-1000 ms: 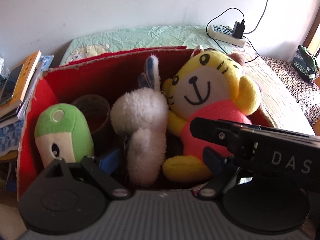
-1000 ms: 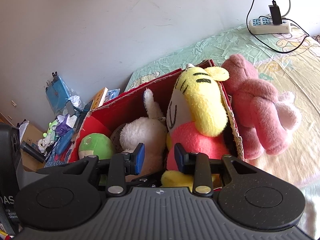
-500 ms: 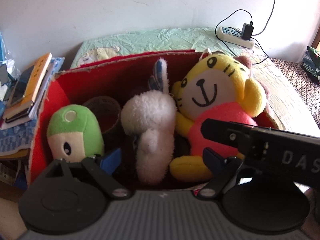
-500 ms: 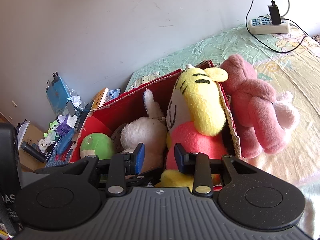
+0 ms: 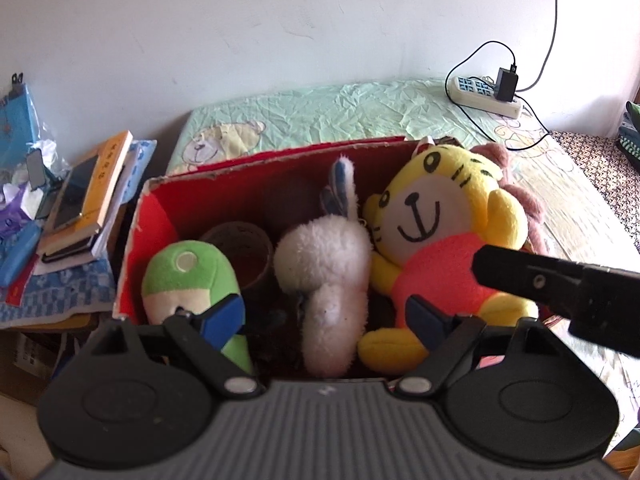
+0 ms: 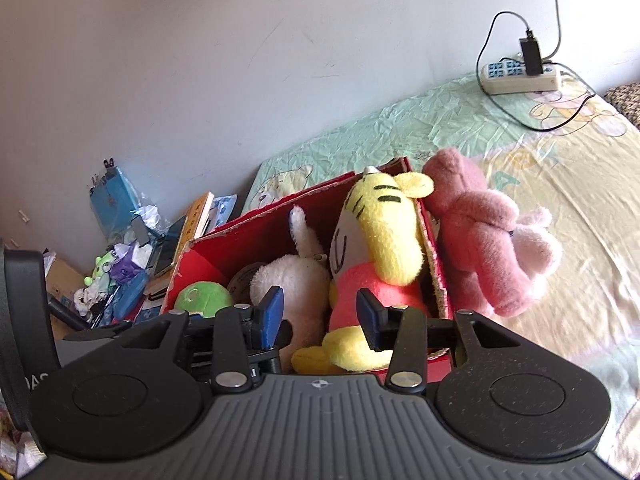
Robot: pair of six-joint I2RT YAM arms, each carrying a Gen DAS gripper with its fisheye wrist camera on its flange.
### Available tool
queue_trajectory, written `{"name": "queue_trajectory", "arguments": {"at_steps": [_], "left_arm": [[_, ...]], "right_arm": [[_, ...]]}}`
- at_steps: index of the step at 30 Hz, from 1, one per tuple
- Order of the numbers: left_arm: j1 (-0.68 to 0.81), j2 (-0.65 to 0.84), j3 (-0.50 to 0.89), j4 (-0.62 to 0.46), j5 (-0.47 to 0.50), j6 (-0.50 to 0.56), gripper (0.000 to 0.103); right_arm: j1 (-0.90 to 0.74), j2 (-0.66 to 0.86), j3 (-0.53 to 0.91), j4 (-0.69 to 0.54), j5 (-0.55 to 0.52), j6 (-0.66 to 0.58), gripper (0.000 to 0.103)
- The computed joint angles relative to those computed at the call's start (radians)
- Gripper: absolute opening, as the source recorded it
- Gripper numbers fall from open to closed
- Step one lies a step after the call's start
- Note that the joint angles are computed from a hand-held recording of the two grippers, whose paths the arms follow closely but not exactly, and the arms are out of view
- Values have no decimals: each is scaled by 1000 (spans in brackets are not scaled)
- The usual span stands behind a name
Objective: Organize objects
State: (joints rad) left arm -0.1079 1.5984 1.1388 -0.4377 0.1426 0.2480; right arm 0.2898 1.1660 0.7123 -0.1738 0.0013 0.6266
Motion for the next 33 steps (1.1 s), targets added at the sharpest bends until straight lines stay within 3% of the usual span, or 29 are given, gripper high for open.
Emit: {"name": "queue_trajectory", "arguments": {"at_steps": [7, 16, 26, 33], "left_arm": [[9, -22, -3, -8, -18, 6, 87], [22, -27, -7, -17, -29, 0, 87], [25, -26, -18, -21, -48, -10, 87], [7, -52, -36, -10, -100, -50, 87]], "right_arm": [[27, -7, 21, -52, 112, -3, 45], [75, -9, 29, -64, 178, -18, 48], [98, -7, 14, -61, 188, -23, 48], [74, -8, 5, -39, 127, -58, 48]]}}
